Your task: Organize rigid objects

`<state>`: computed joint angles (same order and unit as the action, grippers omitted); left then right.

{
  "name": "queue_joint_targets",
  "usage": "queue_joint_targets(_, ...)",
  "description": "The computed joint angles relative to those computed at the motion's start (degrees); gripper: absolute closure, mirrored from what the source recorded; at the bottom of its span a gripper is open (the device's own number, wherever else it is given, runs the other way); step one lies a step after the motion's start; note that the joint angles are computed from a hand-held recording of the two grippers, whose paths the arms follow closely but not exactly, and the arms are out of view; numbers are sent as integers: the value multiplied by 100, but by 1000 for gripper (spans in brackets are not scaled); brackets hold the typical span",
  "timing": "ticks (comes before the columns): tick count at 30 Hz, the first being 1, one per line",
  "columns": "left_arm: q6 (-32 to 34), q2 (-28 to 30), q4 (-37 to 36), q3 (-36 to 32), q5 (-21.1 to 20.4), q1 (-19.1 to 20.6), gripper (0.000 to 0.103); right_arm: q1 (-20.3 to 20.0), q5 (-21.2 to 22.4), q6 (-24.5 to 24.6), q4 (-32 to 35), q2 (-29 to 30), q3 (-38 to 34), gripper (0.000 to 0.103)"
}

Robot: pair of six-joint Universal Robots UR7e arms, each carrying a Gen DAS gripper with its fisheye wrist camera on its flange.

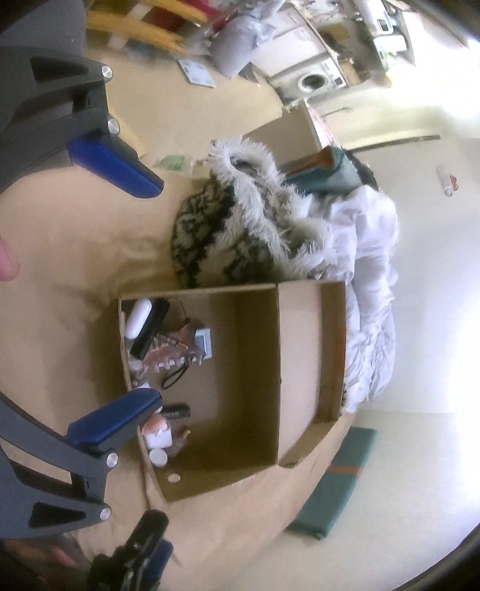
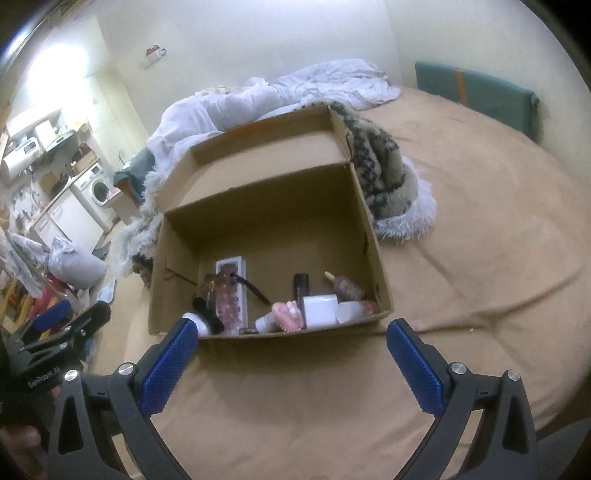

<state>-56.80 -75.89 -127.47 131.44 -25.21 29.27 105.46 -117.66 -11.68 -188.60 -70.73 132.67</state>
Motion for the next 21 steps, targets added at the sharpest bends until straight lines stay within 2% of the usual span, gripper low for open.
queue_joint_targets(4, 335, -9, -601, -14, -502, 271, 0, 90, -251, -343, -305, 294, -62, 0)
queue_joint_targets(10, 260, 68, -340, -38, -355, 182, 0, 86, -382, -360, -139, 466, -172, 0)
queue_joint_targets(21, 328, 141, -388, -56, -451, 195, 0, 122, -424, -430, -203, 489, -175, 0)
